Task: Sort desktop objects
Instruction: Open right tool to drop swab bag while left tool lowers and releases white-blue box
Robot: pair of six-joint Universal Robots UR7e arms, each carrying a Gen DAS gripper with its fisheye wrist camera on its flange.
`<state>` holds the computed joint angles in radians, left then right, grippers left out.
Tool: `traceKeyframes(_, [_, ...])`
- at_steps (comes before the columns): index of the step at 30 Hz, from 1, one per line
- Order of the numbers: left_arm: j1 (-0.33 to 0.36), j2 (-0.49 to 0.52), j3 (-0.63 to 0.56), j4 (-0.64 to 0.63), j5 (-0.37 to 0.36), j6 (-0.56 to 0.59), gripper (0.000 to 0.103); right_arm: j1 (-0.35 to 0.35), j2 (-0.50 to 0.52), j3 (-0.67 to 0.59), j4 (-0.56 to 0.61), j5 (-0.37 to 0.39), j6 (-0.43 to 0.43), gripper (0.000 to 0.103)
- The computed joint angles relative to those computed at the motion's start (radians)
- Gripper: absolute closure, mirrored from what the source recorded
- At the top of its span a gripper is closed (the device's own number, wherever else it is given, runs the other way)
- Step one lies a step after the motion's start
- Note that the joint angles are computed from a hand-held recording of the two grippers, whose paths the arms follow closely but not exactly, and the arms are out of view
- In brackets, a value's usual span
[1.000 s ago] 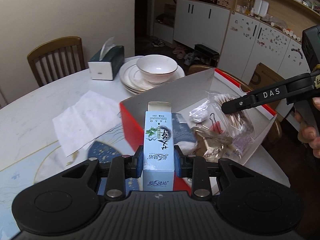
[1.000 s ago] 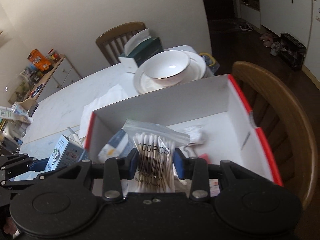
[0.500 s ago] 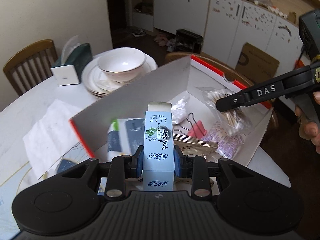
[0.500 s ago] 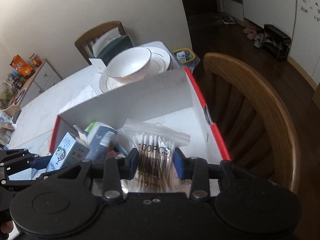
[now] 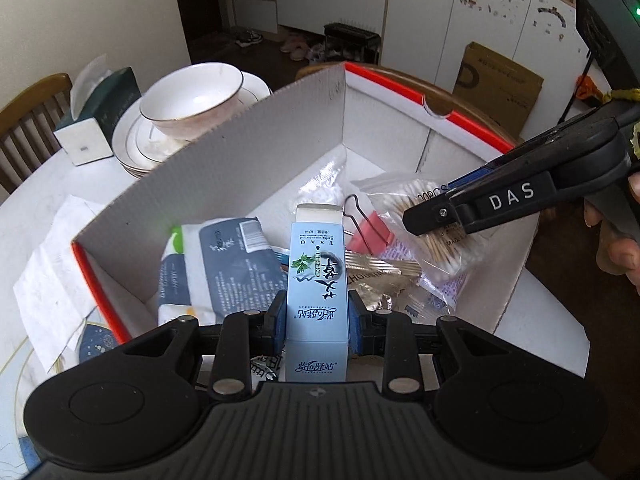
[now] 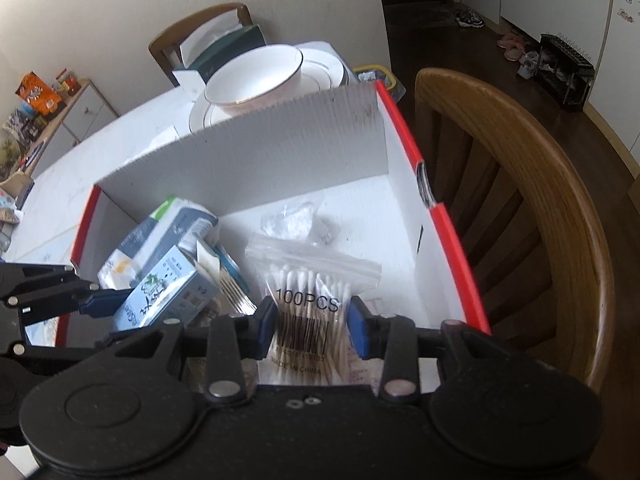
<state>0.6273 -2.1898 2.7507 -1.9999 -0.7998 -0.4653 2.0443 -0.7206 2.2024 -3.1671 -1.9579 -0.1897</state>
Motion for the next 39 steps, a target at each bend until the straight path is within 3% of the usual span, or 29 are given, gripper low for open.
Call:
traceKeyframes(12, [0.046,0.069,-0.008,-0.055,-0.023,0.042,0.075,-0.006,0.018,0.001,0.003,-0.024,-0.022,0.063])
traceKeyframes(20, [0.041,0.034,-0.010,-0.015,-0.032,0.012,0.075,0.012,-0.001,0.007,-0.007,-0.026,-0.051,0.062])
traceKeyframes(23, [0.022,0.007,-0.010,0.022,-0.028,-0.014,0.074,0.019,-0.011,0.011,-0.012,-0.026,-0.056,0.056])
traceKeyframes(25, [0.011,-0.015,-0.009,0.045,-0.027,-0.032,0.074,0.022,-0.019,0.017,-0.022,-0.021,-0.062,0.047])
traceKeyframes(30, [-0.021,-0.074,-0.008,0.107,-0.024,-0.073,0.073,0.033,-0.033,0.029,-0.038,-0.010,-0.081,0.043])
traceKeyframes(32, [-0.030,-0.095,-0.008,0.127,-0.025,-0.084,0.062,0.037,-0.038,0.035,-0.044,-0.005,-0.085,0.041])
traceKeyframes(33, [-0.037,-0.111,-0.006,0.139,-0.026,-0.090,0.043,0.039,-0.041,0.039,-0.048,-0.004,-0.087,0.041])
traceKeyframes(34, [-0.049,-0.134,-0.004,0.157,-0.025,-0.098,0.033,0.041,-0.043,0.042,-0.052,-0.001,-0.089,0.041])
traceKeyframes(39, [-0.096,-0.206,-0.008,0.242,-0.023,-0.147,0.033,0.049,-0.056,0.064,-0.077,0.010,-0.089,0.039])
